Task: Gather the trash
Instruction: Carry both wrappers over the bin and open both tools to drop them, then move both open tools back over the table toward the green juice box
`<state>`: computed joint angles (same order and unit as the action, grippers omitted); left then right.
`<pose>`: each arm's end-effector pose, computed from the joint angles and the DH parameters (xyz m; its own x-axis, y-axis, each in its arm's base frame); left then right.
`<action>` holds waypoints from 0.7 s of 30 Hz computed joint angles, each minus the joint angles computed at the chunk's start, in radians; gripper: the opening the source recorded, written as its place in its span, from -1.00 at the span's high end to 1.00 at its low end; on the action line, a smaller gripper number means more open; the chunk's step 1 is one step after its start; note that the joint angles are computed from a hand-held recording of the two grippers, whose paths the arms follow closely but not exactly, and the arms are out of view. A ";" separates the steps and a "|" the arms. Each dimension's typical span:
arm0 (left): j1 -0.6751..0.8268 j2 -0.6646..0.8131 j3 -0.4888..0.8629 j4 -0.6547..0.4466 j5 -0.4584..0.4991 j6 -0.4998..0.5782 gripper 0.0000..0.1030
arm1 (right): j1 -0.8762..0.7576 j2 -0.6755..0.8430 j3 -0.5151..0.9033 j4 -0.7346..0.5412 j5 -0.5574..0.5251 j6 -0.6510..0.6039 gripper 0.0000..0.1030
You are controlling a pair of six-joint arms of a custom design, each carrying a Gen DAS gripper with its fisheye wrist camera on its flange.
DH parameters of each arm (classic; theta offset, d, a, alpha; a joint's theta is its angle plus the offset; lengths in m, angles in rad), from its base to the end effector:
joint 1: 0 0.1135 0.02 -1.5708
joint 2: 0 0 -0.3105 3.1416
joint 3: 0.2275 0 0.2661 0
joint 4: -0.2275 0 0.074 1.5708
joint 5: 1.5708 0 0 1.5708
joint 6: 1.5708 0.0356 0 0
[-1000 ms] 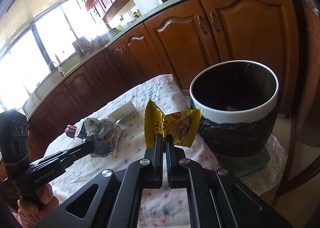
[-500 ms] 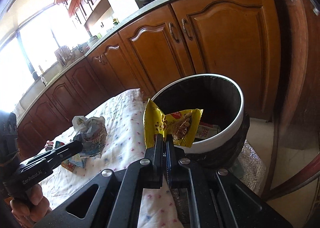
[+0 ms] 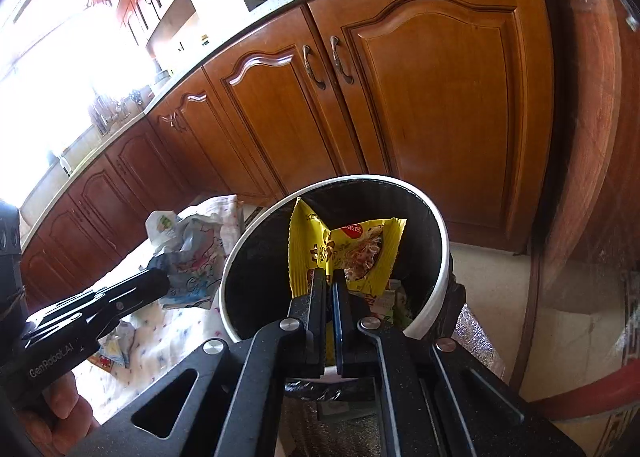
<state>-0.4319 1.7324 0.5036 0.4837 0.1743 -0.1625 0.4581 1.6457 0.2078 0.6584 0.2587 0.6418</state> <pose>0.2641 -0.1285 0.1219 -0.6931 0.1440 -0.7063 0.4214 0.8759 -0.2350 0.1961 0.0866 0.0979 -0.6632 0.3182 -0.6774 0.1657 0.9451 0.2817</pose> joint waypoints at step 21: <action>0.006 0.105 0.074 -0.039 0.015 -0.008 0.42 | -0.179 0.095 0.007 0.073 -0.145 -0.047 0.34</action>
<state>-0.4264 1.8370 0.5774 0.4444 0.1895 -0.1707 0.2789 1.7407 0.2144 0.7315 0.1137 0.5944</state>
